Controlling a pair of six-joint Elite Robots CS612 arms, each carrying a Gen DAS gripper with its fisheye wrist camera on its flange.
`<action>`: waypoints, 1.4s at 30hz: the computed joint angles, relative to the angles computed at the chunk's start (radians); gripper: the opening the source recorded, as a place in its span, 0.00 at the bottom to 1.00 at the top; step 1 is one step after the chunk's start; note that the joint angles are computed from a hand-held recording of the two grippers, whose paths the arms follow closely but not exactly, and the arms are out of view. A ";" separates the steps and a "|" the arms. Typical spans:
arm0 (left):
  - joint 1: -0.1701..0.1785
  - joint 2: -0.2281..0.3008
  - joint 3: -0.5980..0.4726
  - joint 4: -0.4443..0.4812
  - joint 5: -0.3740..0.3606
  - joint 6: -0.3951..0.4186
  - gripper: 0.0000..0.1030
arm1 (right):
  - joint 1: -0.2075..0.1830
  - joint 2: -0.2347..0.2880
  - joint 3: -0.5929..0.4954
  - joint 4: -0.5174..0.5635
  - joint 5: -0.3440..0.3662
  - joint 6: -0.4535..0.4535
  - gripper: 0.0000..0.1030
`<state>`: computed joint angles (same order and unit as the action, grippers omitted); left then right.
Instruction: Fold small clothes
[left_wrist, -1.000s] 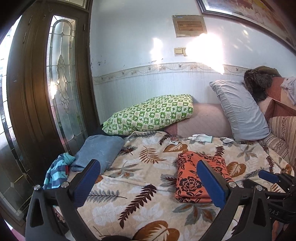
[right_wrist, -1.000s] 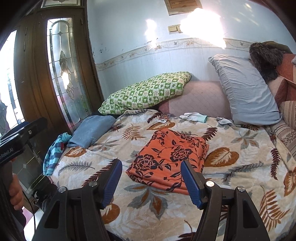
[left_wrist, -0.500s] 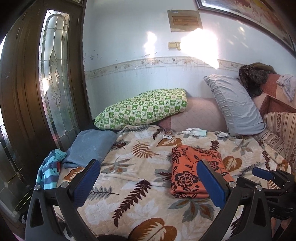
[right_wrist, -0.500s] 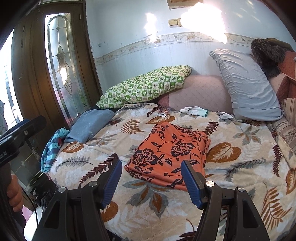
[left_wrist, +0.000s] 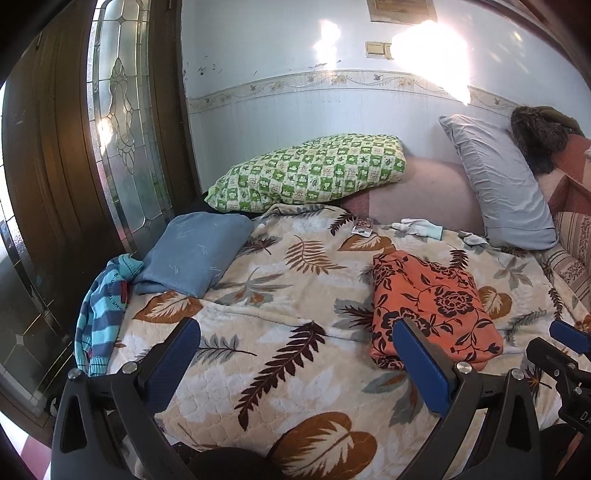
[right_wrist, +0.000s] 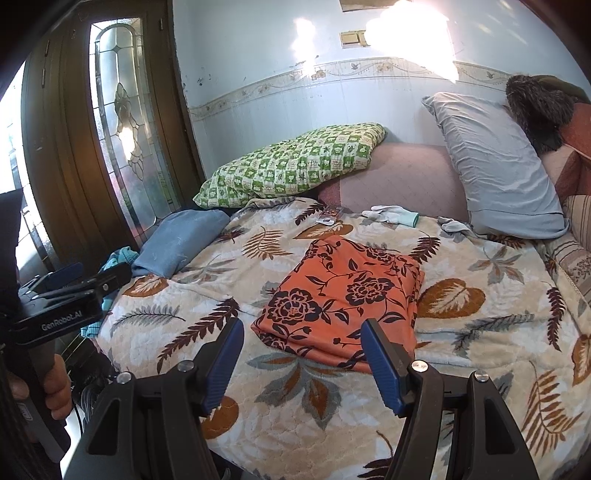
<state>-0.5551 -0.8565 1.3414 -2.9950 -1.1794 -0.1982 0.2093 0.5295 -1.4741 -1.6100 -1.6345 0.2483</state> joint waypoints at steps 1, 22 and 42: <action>0.000 -0.001 -0.001 -0.002 0.000 0.002 1.00 | 0.001 -0.001 0.001 0.001 -0.001 -0.003 0.67; 0.002 -0.020 0.025 -0.054 -0.005 0.027 1.00 | 0.019 -0.021 0.026 0.031 -0.028 -0.009 0.67; -0.005 -0.022 0.018 -0.045 -0.044 0.056 1.00 | 0.014 -0.032 0.045 0.030 -0.042 0.050 0.67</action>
